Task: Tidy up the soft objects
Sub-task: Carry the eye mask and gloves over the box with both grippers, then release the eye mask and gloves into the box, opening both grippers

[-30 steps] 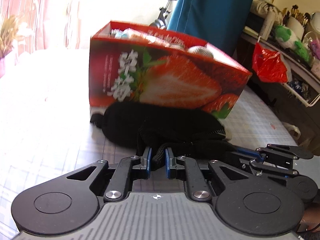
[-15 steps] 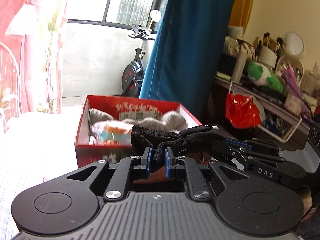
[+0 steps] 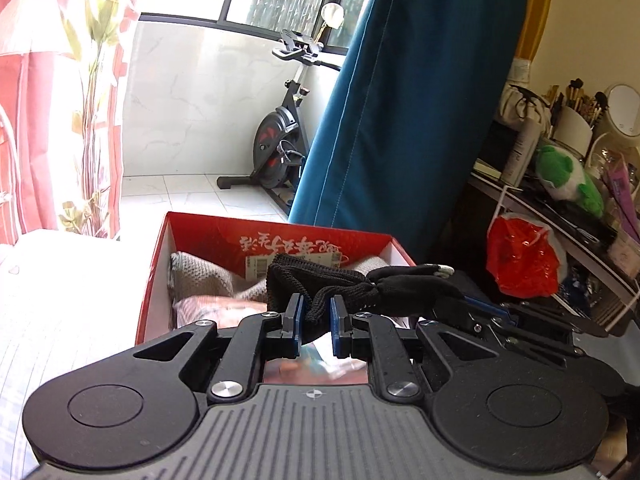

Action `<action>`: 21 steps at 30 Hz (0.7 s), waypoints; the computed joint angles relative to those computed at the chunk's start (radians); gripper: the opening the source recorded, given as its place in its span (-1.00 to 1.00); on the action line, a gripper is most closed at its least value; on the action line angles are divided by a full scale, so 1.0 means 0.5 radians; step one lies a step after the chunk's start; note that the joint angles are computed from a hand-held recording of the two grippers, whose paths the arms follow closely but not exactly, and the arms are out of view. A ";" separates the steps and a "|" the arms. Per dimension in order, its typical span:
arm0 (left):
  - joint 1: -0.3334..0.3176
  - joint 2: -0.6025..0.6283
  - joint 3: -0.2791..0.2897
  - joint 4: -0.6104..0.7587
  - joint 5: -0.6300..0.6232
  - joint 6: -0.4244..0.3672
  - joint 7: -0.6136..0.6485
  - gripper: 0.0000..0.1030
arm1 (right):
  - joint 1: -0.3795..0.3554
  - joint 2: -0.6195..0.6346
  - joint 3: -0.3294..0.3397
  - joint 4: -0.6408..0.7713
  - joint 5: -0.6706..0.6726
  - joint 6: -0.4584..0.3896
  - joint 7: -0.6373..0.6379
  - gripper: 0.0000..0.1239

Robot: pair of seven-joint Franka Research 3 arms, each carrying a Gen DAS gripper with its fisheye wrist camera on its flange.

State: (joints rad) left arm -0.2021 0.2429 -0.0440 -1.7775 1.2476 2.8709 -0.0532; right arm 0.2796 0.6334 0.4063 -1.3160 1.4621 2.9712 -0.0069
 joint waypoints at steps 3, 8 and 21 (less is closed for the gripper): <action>0.031 0.143 -0.036 0.167 -0.251 -0.089 0.361 -0.71 | 0.129 0.130 -0.132 0.163 -0.315 0.051 0.342 -0.84; 0.015 0.335 -0.016 0.377 -0.581 -0.166 0.722 -0.69 | 0.428 0.387 -0.558 0.479 -0.962 -0.001 1.211 -0.84; -0.157 0.137 0.118 0.153 -0.175 -0.250 0.531 0.12 | 0.372 0.335 -0.419 0.250 -1.443 0.227 1.290 -0.50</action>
State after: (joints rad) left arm -0.2806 0.3113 0.0148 -1.7008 1.1603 2.7460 0.2123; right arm 0.4657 0.8010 0.1968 -1.1911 0.7406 3.0849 0.6378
